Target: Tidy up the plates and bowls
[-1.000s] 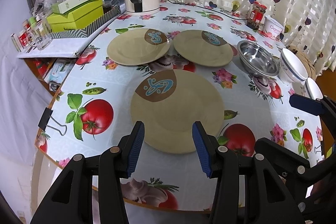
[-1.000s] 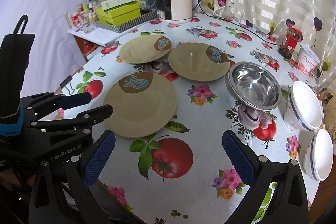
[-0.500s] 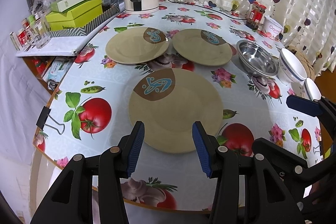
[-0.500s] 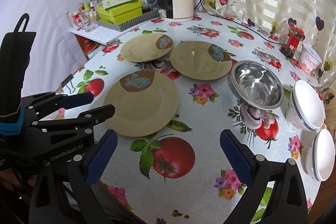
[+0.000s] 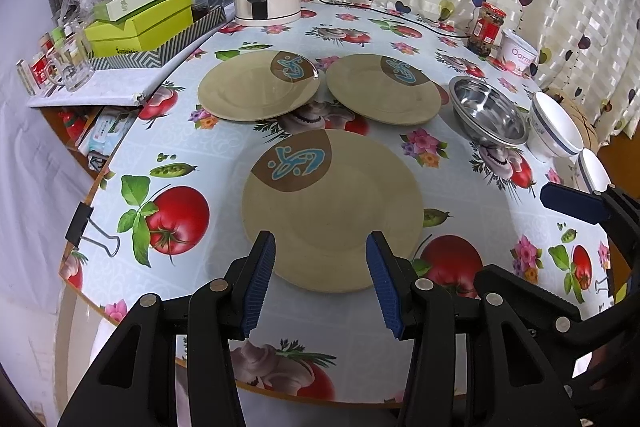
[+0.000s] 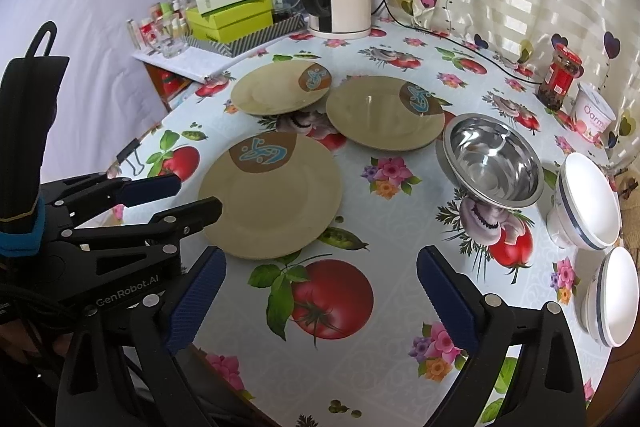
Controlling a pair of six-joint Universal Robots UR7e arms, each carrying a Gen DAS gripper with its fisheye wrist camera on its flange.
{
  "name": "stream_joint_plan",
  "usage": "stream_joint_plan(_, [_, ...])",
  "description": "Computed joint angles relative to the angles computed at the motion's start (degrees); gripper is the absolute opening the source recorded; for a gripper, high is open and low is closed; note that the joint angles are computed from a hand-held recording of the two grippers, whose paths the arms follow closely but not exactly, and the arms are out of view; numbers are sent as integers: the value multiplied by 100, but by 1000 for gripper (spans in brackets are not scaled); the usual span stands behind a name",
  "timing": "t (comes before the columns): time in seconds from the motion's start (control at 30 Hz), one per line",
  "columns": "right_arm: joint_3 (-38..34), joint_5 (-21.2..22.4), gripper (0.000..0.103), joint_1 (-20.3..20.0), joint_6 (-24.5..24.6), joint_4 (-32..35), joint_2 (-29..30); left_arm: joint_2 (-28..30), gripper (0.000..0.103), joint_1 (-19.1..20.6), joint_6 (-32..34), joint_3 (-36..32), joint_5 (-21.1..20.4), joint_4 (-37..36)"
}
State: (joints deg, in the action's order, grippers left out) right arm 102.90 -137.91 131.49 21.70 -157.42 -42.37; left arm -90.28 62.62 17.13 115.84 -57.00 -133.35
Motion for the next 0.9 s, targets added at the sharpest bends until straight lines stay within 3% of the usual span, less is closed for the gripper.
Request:
stream_joint_plan(0.37, [-60, 119, 97, -56, -8, 144, 16, 48, 49, 9, -188, -40, -123, 145])
stream_joint_plan(0.9, [-532, 288, 97, -259, -399, 442, 171, 527, 49, 375, -241, -751, -452, 366])
